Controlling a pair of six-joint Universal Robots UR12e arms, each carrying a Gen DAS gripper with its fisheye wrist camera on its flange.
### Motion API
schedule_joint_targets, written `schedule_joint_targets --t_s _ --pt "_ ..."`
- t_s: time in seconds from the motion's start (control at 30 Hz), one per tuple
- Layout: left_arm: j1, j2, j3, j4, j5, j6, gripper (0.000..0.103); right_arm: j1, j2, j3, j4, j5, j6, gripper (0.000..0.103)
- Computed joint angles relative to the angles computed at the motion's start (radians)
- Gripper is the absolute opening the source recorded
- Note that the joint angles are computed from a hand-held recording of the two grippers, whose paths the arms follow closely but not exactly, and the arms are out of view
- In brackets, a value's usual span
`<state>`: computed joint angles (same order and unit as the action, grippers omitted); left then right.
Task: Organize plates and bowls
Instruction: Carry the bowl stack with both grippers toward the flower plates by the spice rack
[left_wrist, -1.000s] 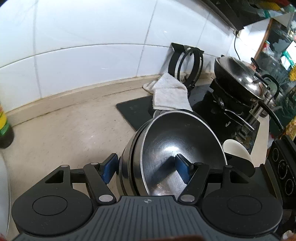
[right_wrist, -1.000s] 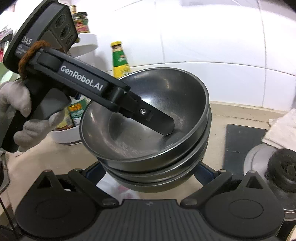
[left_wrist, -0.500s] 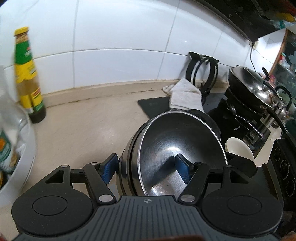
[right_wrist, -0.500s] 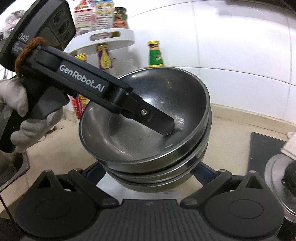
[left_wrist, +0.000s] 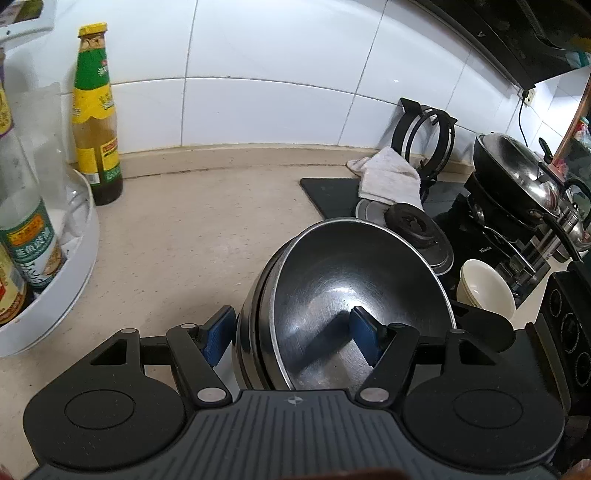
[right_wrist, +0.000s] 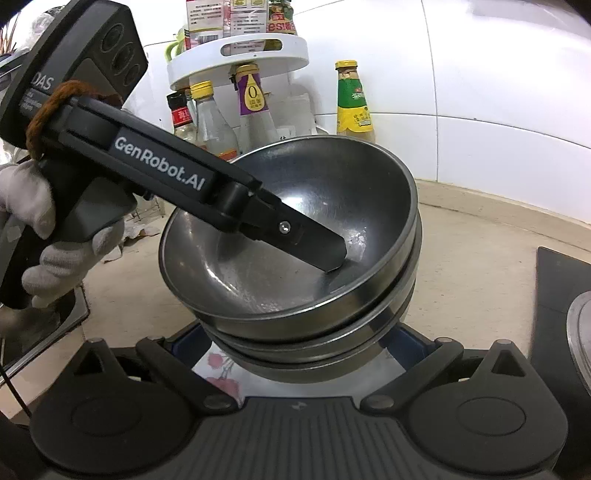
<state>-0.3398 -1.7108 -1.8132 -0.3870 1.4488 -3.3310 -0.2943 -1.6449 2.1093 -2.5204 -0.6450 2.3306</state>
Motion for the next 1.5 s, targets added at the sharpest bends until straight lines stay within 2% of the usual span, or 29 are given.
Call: schedule_joint_targets --t_s 0.57,0.7,1.1,1.27,1.43,1.5 --pt "-0.003 0.036 -0.039 -0.002 0.02 -0.011 0.074 -0.009 -0.023 0.004 0.059 0.013 -0.037 0.099" --pt "-0.01 0.039 -0.045 0.006 0.038 -0.036 0.074 -0.016 -0.03 0.007 0.084 0.031 -0.044 0.099" --pt "-0.06 0.029 -0.04 0.027 0.138 -0.174 0.074 -0.056 -0.04 -0.033 0.309 0.073 -0.249 0.099" --pt "-0.078 0.023 -0.03 0.017 0.177 -0.209 0.074 -0.065 -0.042 -0.042 0.364 0.078 -0.312 0.099" --pt "-0.09 0.017 -0.016 0.015 0.221 -0.226 0.074 -0.066 -0.028 -0.07 0.421 0.092 -0.333 0.099" --pt "-0.093 0.021 -0.02 0.027 0.232 -0.237 0.074 -0.065 -0.03 -0.073 0.416 0.097 -0.331 0.099"
